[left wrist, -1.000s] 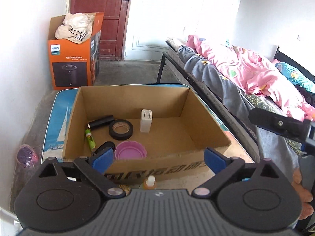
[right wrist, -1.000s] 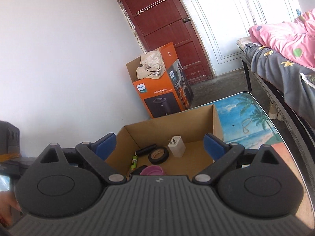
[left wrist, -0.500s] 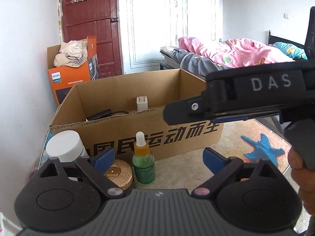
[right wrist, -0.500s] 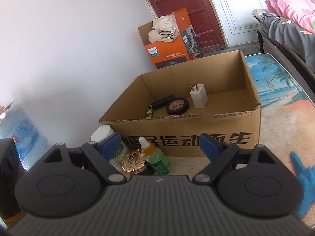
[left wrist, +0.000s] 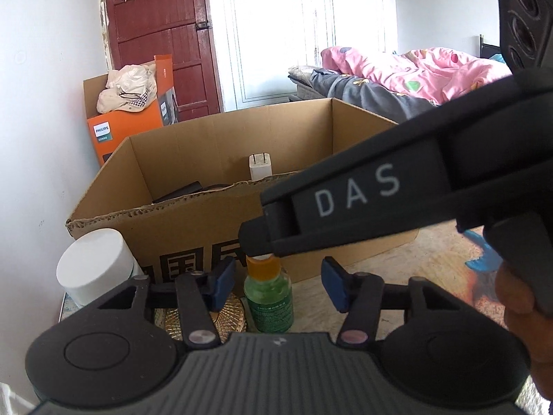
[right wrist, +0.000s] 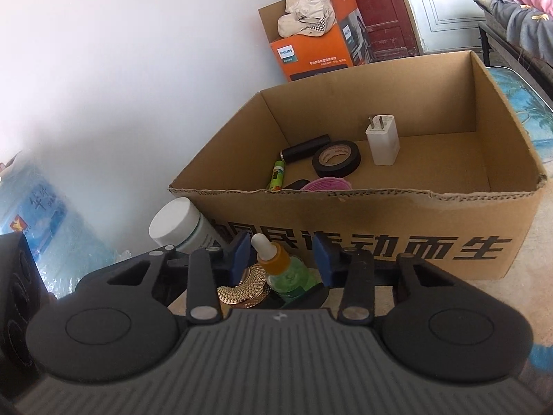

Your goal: Organize rigid objects

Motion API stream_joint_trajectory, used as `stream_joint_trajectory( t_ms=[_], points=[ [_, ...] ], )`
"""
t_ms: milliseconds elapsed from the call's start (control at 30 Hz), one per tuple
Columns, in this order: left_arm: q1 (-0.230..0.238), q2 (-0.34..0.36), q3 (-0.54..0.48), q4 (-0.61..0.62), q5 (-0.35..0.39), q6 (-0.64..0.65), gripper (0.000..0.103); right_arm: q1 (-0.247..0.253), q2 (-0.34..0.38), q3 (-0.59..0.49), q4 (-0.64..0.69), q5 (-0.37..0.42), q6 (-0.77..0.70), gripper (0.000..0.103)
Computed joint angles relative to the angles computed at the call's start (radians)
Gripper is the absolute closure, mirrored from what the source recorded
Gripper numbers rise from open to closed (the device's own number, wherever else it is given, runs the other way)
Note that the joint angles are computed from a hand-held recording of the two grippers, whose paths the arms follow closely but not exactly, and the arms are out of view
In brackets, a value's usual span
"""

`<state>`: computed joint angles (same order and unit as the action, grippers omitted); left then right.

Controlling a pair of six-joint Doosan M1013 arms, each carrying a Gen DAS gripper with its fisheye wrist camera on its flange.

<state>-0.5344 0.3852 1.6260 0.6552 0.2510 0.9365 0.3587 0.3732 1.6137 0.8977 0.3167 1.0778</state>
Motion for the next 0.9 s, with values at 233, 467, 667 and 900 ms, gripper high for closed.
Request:
stream_joint_trajectory(
  t_ms=[233, 467, 667, 900],
  points=[
    [0.008, 0.006, -0.006, -0.056, 0.001, 0.036, 0.064, -0.001, 0.022, -0.03, -0.023, 0.04, 0.003, 0.08],
    [0.022, 0.002, -0.005, -0.295, -0.025, 0.23, 0.064, -0.001, 0.009, -0.023, -0.114, 0.035, 0.093, 0.081],
    [0.022, -0.003, 0.002, -0.519, -0.046, 0.44, 0.064, -0.006, -0.016, 0.004, -0.206, 0.029, 0.185, 0.081],
    [0.016, -0.002, 0.005, -0.794, -0.056, 0.696, 0.064, -0.018, -0.045, 0.042, -0.277, 0.013, 0.271, 0.081]
  ],
)
